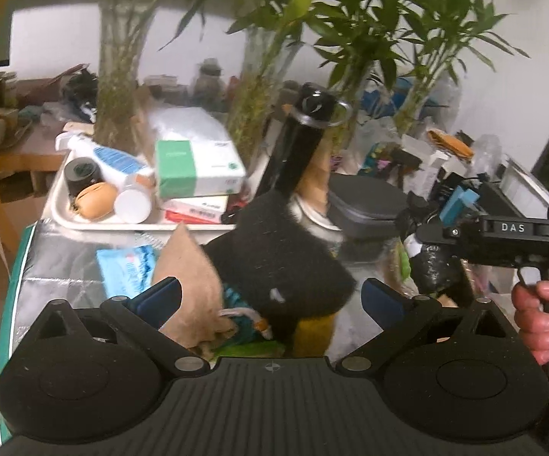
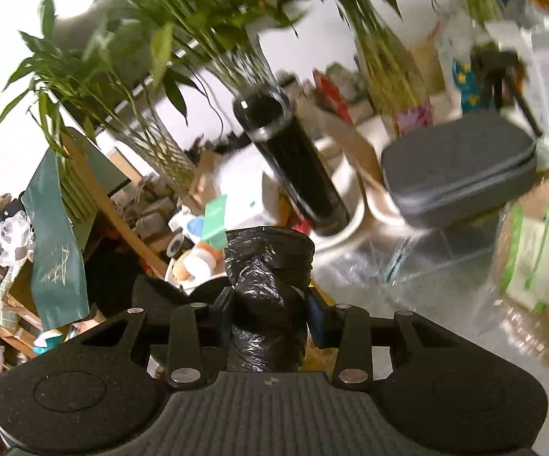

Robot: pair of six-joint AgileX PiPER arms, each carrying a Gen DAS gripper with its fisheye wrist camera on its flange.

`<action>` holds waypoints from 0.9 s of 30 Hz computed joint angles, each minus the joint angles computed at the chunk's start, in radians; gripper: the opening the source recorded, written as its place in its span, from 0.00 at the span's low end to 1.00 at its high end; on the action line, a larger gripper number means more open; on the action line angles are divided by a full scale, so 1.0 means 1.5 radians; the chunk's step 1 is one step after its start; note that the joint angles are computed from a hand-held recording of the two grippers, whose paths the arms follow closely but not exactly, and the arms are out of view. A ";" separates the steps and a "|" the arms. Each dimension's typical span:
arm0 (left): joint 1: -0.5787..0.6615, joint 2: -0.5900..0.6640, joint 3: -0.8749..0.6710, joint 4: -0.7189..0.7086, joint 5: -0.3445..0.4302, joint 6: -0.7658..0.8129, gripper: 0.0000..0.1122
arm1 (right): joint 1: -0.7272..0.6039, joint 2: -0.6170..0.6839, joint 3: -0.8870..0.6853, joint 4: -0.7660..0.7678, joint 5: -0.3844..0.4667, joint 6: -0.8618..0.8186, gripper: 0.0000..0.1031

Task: Organize soft objects
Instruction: 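Grasp the black fuzzy foam piece with the left tool while the right tool holds the bundle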

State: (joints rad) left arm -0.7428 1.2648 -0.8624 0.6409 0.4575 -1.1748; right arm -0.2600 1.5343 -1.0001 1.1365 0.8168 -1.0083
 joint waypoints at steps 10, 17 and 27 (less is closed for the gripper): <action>0.040 0.123 -0.136 -0.148 0.079 0.106 0.74 | -0.079 -0.063 0.044 0.029 0.052 -0.075 0.41; 0.072 0.186 -0.176 -0.206 0.067 0.115 0.58 | -0.106 -0.084 0.058 0.037 0.091 -0.096 0.41; 0.066 0.172 -0.172 -0.222 0.059 0.128 0.36 | -0.098 -0.098 0.056 0.045 0.102 -0.105 0.41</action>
